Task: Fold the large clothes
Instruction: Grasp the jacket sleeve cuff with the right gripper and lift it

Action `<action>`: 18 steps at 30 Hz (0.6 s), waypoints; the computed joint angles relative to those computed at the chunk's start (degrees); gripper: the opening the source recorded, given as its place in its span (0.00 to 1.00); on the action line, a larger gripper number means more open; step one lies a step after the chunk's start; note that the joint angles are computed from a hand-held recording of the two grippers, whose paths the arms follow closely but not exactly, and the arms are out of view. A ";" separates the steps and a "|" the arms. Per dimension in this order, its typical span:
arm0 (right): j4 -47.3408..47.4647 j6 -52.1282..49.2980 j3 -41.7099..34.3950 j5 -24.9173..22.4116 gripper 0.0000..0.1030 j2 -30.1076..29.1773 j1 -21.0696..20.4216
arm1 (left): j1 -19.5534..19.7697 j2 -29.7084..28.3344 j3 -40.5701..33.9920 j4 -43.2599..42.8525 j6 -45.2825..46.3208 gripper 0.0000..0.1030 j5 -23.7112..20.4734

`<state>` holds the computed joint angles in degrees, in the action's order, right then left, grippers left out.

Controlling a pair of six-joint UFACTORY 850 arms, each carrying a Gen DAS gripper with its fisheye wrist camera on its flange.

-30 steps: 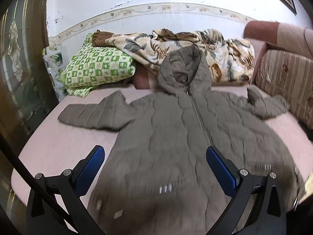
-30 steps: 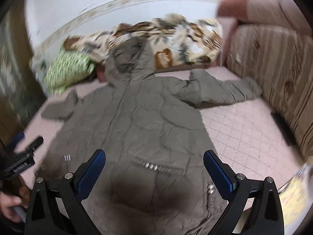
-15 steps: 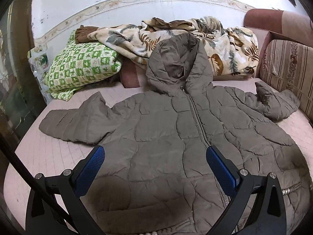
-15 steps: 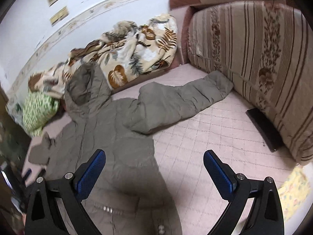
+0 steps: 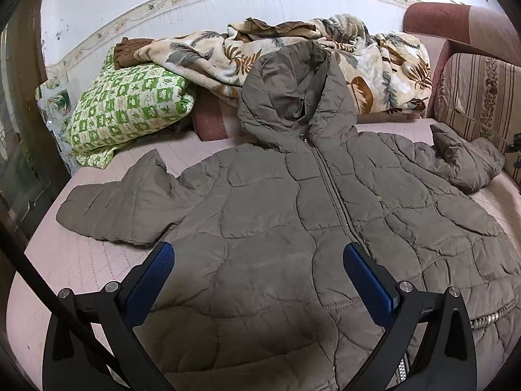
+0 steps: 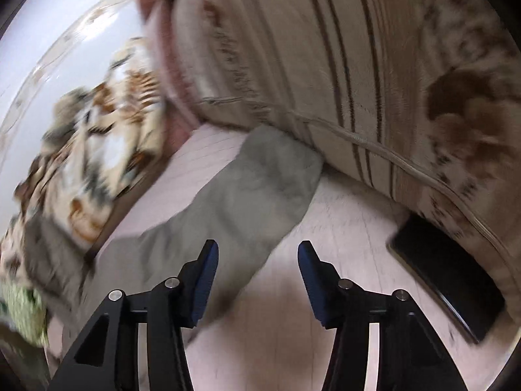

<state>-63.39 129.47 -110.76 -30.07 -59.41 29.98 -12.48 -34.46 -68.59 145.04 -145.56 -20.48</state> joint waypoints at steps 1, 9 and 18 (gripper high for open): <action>1.01 -1.03 -1.73 -0.55 0.53 -1.34 -0.71 | 0.10 -0.29 -0.36 0.27 -0.34 1.00 0.39; 13.04 -14.35 -16.78 -6.84 0.53 -11.92 -4.60 | 0.72 -2.31 -2.82 0.02 0.17 1.00 3.52; -1.21 -6.47 -13.18 -6.52 0.13 -10.54 -4.19 | 0.46 -3.21 -3.60 -1.83 2.68 1.00 4.11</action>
<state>-64.60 123.00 -123.94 -36.59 -69.95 25.80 -12.02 -37.67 -72.19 143.21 -142.89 -16.37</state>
